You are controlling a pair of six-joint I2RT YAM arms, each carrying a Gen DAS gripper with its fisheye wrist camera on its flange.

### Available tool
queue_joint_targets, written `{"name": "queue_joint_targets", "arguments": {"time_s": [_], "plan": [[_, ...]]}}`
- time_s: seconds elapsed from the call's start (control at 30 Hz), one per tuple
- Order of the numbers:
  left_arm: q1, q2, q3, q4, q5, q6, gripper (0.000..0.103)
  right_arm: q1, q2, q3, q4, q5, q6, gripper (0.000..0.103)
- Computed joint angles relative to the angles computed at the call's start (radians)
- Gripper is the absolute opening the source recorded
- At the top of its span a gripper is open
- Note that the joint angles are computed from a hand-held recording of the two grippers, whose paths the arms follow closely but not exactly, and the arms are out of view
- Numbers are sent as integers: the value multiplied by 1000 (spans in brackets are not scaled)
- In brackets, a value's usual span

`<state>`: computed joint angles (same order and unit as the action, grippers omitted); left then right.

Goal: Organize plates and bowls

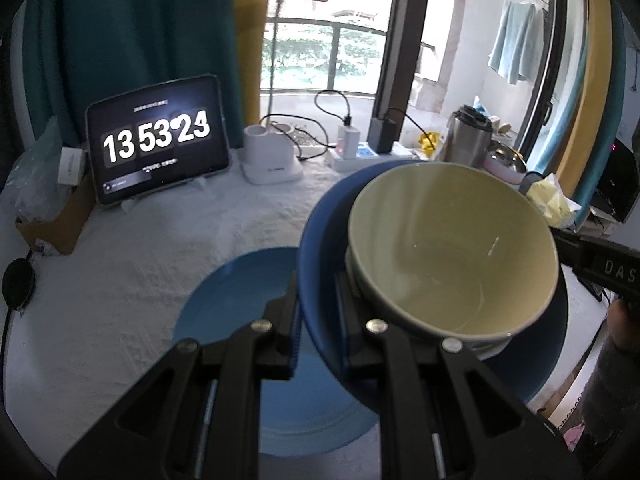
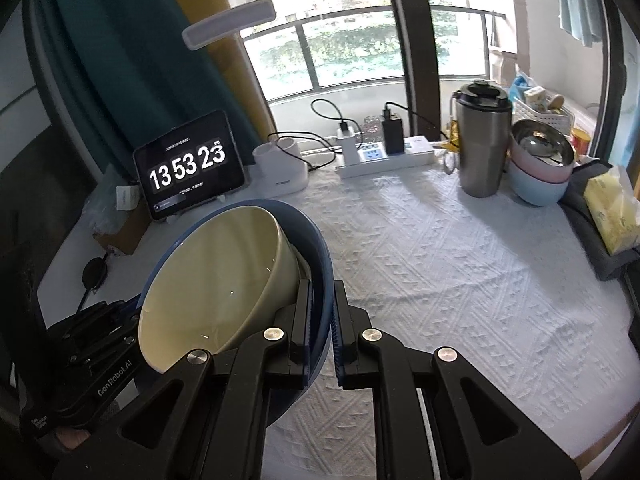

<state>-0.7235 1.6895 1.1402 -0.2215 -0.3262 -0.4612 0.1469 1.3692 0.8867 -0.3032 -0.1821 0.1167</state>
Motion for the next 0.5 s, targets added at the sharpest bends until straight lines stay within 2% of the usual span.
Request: {"name": "queue_joint_targets", "arguments": {"time_s": [0.5], "plan": [[81, -66, -102, 27, 29, -2, 13, 128, 101, 62, 17, 53, 46, 12]]}}
